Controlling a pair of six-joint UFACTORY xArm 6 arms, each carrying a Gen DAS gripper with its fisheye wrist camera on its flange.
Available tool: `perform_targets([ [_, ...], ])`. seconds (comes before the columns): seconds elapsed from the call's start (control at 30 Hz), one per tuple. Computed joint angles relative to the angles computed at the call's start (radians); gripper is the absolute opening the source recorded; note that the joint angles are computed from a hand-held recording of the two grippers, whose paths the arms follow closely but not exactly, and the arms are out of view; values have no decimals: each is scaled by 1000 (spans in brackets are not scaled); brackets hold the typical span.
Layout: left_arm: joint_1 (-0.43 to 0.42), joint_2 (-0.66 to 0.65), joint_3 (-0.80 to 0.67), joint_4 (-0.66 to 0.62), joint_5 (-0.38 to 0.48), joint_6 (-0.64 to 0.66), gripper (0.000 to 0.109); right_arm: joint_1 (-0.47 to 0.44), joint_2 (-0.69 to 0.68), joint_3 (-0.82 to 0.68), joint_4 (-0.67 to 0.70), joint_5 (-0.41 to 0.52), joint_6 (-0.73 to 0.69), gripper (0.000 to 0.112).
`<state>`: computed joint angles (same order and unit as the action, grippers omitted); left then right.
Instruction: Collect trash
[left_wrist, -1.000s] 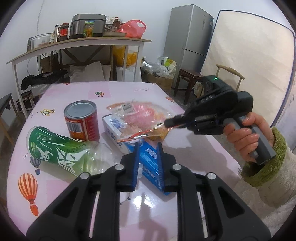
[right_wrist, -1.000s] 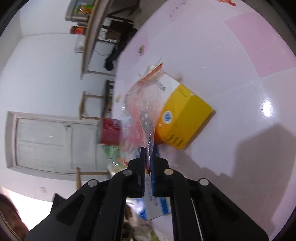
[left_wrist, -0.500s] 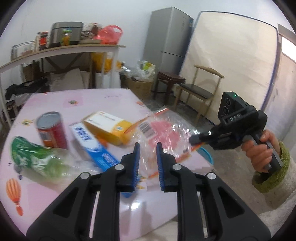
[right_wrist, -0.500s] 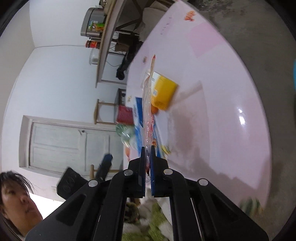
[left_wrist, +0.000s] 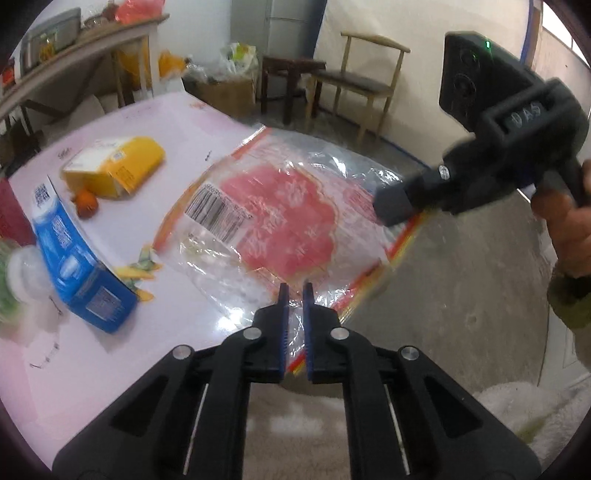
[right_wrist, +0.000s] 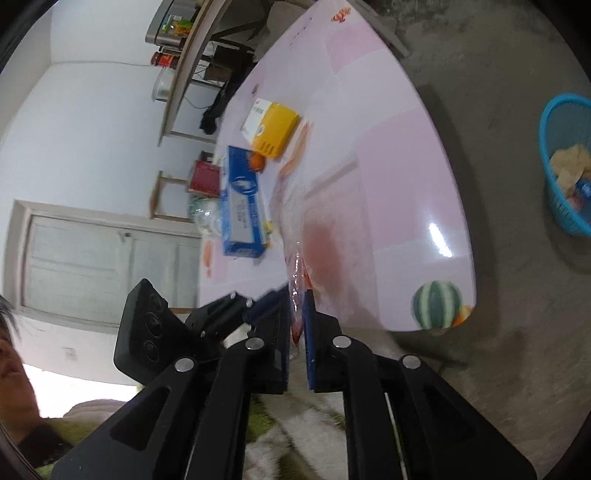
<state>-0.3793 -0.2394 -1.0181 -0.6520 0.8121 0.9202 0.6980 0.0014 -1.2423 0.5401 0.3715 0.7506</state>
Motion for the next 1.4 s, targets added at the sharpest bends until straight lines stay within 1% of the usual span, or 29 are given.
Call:
perform_targets([
  [0.03, 5, 6, -8, -7, 17, 3, 5, -5, 2, 3, -25, -7, 12, 23],
  [0.1, 12, 12, -15, -20, 33, 2, 5, -8, 4, 20, -1, -36, -22, 30],
  [0.2, 22, 17, -20, -34, 48, 8, 3, -16, 21, 24, 54, -62, -78, 32],
  [0.27, 29, 17, -18, -43, 56, 19, 3, -17, 33, 24, 122, -83, -144, 32],
  [0.3, 30, 15, -18, -43, 58, 19, 3, -22, 44, 20, 176, -89, -194, 32],
  [0.37, 32, 12, -17, -42, 61, 22, 3, -28, 60, 11, 216, -95, -224, 32],
  [0.43, 34, 9, -17, -43, 67, 24, 3, -34, 79, -4, 284, -103, -294, 32],
  [0.53, 42, 9, -21, -51, 83, 25, 2, -47, 101, -25, 404, -109, -414, 36],
  [0.57, 44, 10, -22, -53, 87, 26, 2, -55, 113, -39, 449, -109, -464, 38],
  [0.67, 49, 12, -27, -58, 95, 28, 1, -77, 151, -97, 555, -76, -598, 51],
  [0.77, 54, 15, -30, -64, 101, 33, 0, -97, 187, -153, 519, -18, -592, 53],
  [0.87, 61, 13, -30, -71, 110, 37, 0, -103, 231, -230, 416, 75, -551, 53],
  [0.93, 67, 18, -35, -77, 117, 42, 0, -98, 248, -264, 347, 113, -519, 53],
  [0.97, 68, 25, -42, -79, 120, 43, 0, -94, 256, -279, 333, 125, -512, 53],
  [1.03, 72, 26, -43, -83, 124, 50, 0, -89, 260, -287, 326, 135, -504, 50],
  [1.1, 72, 26, -43, -84, 121, 57, 0, -85, 266, -289, 318, 142, -477, 36],
  [1.13, 71, 25, -42, -83, 120, 59, 0, -83, 267, -285, 326, 137, -467, 33],
  [1.2, 69, 22, -39, -80, 117, 59, 0, -77, 263, -267, 348, 113, -451, 22],
  [1.23, 67, 20, -37, -78, 114, 58, 0, -74, 261, -260, 363, 101, -453, 19],
  [1.27, 65, 19, -36, -78, 111, 57, 0, -69, 259, -251, 386, 82, -456, 13],
  [1.33, 65, 20, -37, -77, 109, 53, 0, -61, 249, -231, 388, 57, -445, 7],
  [1.4, 60, 17, -35, -68, 98, 43, 0, -53, 241, -222, 326, 36, -384, 5],
])
